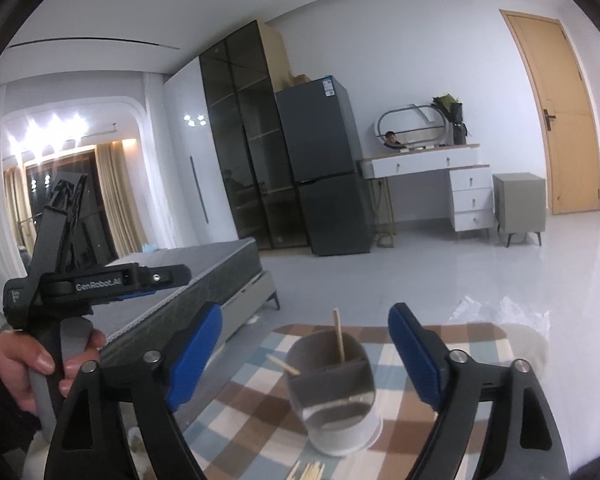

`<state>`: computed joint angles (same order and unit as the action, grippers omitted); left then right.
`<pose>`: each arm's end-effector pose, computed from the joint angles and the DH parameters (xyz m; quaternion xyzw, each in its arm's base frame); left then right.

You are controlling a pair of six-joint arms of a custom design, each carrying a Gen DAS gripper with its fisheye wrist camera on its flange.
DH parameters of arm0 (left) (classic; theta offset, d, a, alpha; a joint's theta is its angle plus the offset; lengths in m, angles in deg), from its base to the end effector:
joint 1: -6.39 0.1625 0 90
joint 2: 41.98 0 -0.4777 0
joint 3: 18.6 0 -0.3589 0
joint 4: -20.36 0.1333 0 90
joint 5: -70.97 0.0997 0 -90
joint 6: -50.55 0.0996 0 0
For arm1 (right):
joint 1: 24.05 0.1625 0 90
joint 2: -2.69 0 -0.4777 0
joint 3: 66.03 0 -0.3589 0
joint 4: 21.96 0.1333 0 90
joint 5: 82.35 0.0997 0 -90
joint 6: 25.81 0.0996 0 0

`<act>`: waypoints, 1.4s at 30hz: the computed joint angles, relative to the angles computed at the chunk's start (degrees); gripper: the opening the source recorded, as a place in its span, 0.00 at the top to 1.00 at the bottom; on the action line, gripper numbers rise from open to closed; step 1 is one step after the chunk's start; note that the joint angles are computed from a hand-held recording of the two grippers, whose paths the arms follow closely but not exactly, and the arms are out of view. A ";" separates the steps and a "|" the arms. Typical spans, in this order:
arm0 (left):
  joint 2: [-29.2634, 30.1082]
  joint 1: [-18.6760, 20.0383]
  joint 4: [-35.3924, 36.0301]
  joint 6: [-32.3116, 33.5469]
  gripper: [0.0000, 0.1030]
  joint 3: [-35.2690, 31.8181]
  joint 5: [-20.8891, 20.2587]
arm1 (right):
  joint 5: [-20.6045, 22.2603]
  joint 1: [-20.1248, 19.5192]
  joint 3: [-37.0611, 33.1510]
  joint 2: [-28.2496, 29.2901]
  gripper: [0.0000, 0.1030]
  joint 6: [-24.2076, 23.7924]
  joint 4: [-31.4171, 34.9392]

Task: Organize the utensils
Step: 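Raise both open tools away from the grey holder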

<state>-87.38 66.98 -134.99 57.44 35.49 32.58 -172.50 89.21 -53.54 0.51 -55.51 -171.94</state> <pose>-0.2071 -0.7978 0.4977 0.0506 0.8174 -0.4938 0.2924 0.5056 -0.8395 0.1280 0.4042 -0.8126 0.4193 0.0248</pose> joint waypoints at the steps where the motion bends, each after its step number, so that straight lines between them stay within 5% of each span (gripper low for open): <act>1: -0.12 -0.33 -1.71 0.97 0.16 1.14 0.88 | 0.15 0.02 5.80 -2.48 0.10 0.17 -3.29; 9: -1.20 -1.20 -9.21 5.18 0.15 7.58 3.64 | -1.65 0.39 27.09 -10.77 0.00 0.21 -17.78; 19: -2.83 -0.57 -13.15 5.02 0.14 14.61 4.37 | -5.86 0.31 37.76 -13.91 0.00 1.95 -24.90; 23: -3.04 -0.01 -15.89 5.41 0.14 16.44 3.61 | -7.87 0.31 38.77 -13.74 0.00 2.48 -25.24; 32: -2.41 1.08 -21.43 7.27 0.14 20.21 3.37 | -12.49 -0.27 35.28 -11.73 0.00 2.28 -11.48; 38: -3.13 2.78 -12.91 -0.53 0.14 21.07 4.50 | -17.48 -0.40 35.06 -10.45 0.00 2.88 -14.65; 42: -3.22 3.75 -8.56 -3.56 0.14 21.20 6.06 | -19.85 -0.62 32.27 -9.38 0.00 3.79 -11.17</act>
<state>-90.60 70.73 -143.56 53.88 56.69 38.64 -192.34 88.58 -21.27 -8.87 -51.72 -183.11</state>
